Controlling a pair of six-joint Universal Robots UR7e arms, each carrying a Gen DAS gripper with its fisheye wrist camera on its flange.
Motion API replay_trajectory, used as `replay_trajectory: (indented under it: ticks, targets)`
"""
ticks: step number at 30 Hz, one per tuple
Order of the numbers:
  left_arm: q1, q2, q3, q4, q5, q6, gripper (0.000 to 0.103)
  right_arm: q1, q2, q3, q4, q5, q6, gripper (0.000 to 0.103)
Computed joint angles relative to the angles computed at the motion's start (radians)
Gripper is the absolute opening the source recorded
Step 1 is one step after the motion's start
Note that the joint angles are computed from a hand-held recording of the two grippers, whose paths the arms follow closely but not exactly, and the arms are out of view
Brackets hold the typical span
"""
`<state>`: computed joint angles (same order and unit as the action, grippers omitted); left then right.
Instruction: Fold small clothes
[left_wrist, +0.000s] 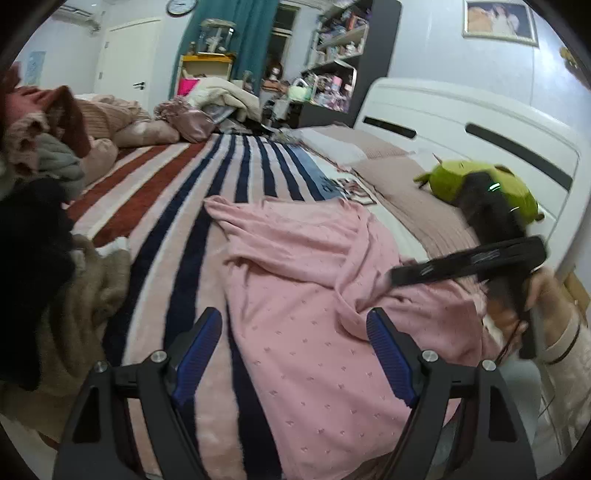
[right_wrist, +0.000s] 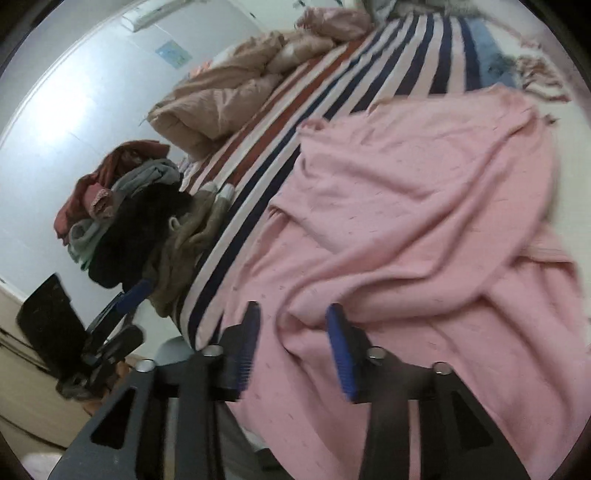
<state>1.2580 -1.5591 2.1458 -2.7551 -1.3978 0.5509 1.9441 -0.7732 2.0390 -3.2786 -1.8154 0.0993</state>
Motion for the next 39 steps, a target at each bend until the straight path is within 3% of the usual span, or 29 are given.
replay_trajectory:
  ticks: [3,5,8,10,13,16,17,19,20,21,22,24,27,31,33,39]
  targets:
    - [-0.004,0.014,0.0,0.018,-0.02,-0.019,0.078,0.039,-0.069,0.106,-0.075,-0.134,-0.047,0.057]
    - [-0.007,0.028,-0.006,0.045,-0.042,-0.036,0.078,0.055,-0.11,0.154,0.007,-0.226,-0.064,0.057]
    - [-0.032,0.055,0.01,0.054,-0.032,-0.046,0.078,0.054,-0.109,0.207,0.075,-0.28,-0.1,0.057]
    - [-0.046,0.07,0.023,0.049,-0.02,-0.058,0.078,0.062,-0.071,0.218,0.04,-0.344,-0.12,0.052]
    - [-0.056,0.076,0.03,0.049,-0.014,-0.074,0.078,0.077,-0.011,0.224,-0.109,-0.426,-0.129,0.048]
    - [-0.057,0.07,0.032,0.059,-0.005,-0.068,0.078,0.093,-0.008,0.248,-0.229,-0.417,-0.162,0.053]
    - [-0.055,0.068,0.031,0.063,-0.005,-0.067,0.078,0.089,-0.02,0.256,-0.221,-0.378,-0.178,0.053]
    - [-0.051,0.067,0.03,0.065,-0.005,-0.072,0.078,0.076,-0.023,0.233,-0.108,-0.324,-0.173,0.064]
    - [-0.048,0.065,0.031,0.066,-0.007,-0.076,0.078,0.08,0.0,0.216,-0.08,-0.346,-0.18,0.064]
    - [-0.043,0.063,0.029,0.069,-0.014,-0.079,0.078,0.09,0.025,0.202,-0.092,-0.387,-0.194,0.062]
    - [-0.041,0.061,0.028,0.077,-0.019,-0.081,0.078,0.104,0.063,0.18,-0.117,-0.443,-0.208,0.04]
    - [-0.037,0.053,0.031,0.086,-0.022,-0.067,0.078,0.119,0.091,0.158,-0.139,-0.501,-0.203,0.008]
    - [-0.019,0.04,0.027,0.085,-0.031,-0.059,0.078,0.113,0.061,0.154,-0.119,-0.437,-0.155,0.004]
    - [0.009,0.025,-0.005,0.106,-0.041,-0.044,0.078,0.089,0.006,0.168,-0.098,-0.175,-0.095,0.004]
    - [0.018,0.016,-0.02,0.114,-0.044,-0.03,0.078,0.086,0.028,0.134,-0.075,-0.1,-0.08,0.004]
    - [0.055,0.009,-0.089,0.148,-0.046,0.011,0.078,0.048,0.197,-0.037,-0.086,0.237,-0.086,0.004]
